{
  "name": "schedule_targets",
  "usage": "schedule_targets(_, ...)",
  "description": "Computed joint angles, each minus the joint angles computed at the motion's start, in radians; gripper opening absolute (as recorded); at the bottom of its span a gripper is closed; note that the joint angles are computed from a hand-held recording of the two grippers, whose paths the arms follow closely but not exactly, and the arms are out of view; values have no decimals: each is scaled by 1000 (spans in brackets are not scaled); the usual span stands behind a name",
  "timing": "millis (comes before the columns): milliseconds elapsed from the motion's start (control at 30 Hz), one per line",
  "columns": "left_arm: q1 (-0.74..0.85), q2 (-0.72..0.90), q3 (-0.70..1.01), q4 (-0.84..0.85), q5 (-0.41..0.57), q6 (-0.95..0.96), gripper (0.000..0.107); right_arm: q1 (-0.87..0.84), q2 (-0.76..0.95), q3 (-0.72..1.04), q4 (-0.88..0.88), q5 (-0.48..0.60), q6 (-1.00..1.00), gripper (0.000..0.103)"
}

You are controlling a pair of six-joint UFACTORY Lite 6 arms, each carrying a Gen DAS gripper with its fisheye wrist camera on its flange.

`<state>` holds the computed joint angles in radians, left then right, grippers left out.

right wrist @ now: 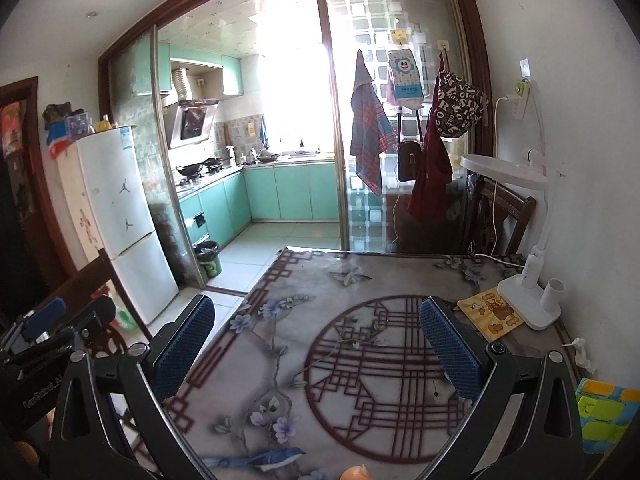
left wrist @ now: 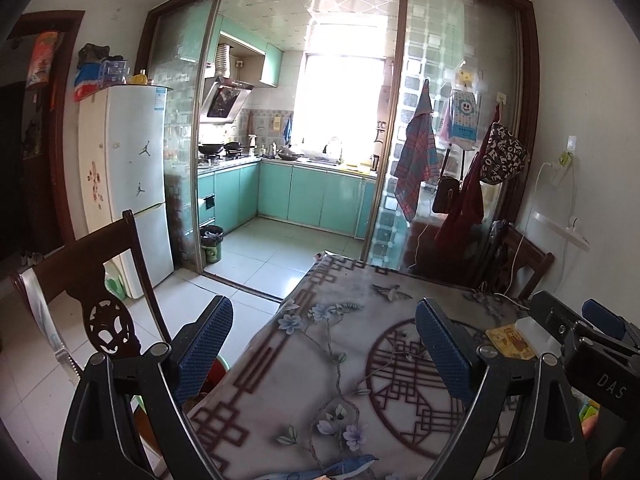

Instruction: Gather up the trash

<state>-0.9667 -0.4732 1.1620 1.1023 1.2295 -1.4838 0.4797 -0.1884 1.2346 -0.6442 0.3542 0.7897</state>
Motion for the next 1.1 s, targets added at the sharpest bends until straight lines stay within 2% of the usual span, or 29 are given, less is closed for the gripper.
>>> schedule_targets(533,7,8,0,-10,-7,5,93,-4,8,3,2,-4,-8,103)
schedule_targets(1100,75,-15,-44,-30,-81,30,93,0,13,7,-1,2,-5,103)
